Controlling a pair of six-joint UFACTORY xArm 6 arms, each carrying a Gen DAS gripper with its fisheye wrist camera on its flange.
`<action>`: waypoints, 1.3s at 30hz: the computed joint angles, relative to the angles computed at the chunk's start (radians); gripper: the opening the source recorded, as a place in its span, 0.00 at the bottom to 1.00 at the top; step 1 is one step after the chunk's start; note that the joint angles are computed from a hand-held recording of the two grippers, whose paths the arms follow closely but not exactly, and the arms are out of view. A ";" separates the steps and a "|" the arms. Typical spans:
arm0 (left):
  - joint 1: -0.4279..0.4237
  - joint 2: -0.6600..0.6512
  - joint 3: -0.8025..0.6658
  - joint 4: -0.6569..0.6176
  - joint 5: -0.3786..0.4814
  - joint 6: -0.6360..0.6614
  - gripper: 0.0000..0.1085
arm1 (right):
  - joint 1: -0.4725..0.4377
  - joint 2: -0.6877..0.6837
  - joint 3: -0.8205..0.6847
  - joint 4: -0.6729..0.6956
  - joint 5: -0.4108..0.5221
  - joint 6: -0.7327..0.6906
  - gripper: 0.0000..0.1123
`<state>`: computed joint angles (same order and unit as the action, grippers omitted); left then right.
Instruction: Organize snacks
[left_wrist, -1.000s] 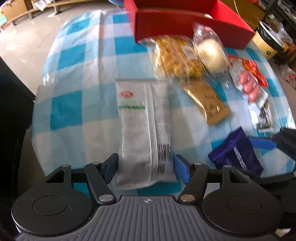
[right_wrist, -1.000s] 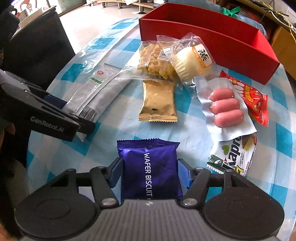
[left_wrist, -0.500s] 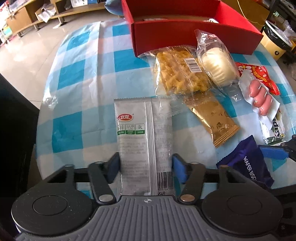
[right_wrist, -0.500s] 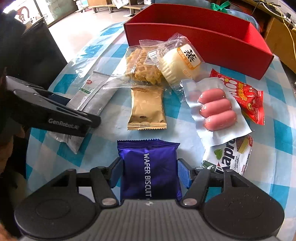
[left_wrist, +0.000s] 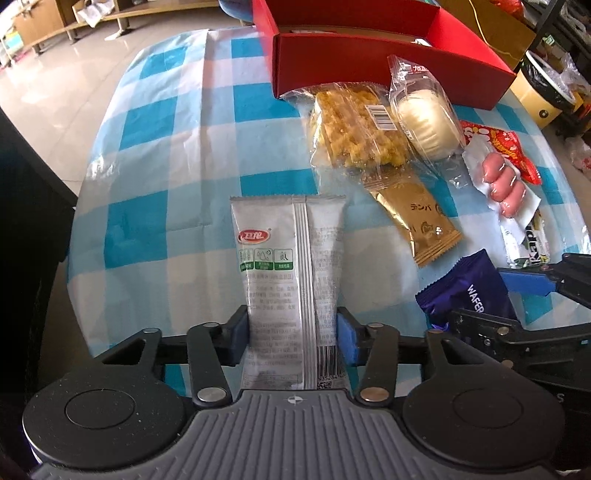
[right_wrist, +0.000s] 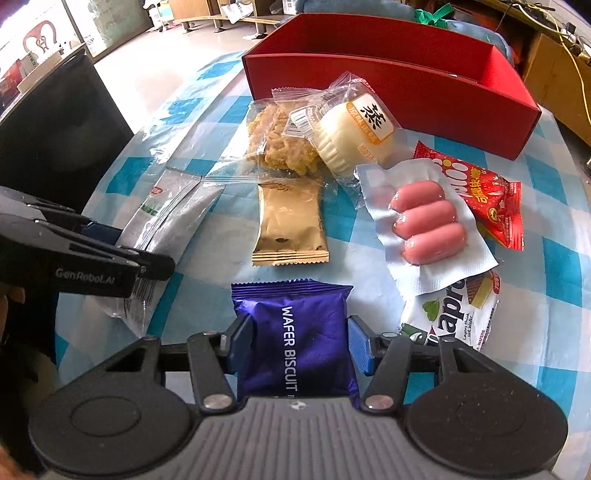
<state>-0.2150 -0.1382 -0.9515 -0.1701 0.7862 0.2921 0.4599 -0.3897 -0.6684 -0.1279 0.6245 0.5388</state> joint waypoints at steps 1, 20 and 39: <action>-0.003 0.007 -0.005 0.006 -0.004 -0.011 0.60 | -0.001 0.003 -0.003 0.006 0.001 -0.007 0.45; -0.025 0.018 0.019 0.101 -0.063 -0.086 0.81 | 0.051 0.071 -0.039 -0.120 0.054 -0.002 0.89; 0.012 -0.022 0.020 -0.039 -0.026 0.022 0.46 | 0.064 -0.038 -0.006 -0.193 0.072 0.185 0.55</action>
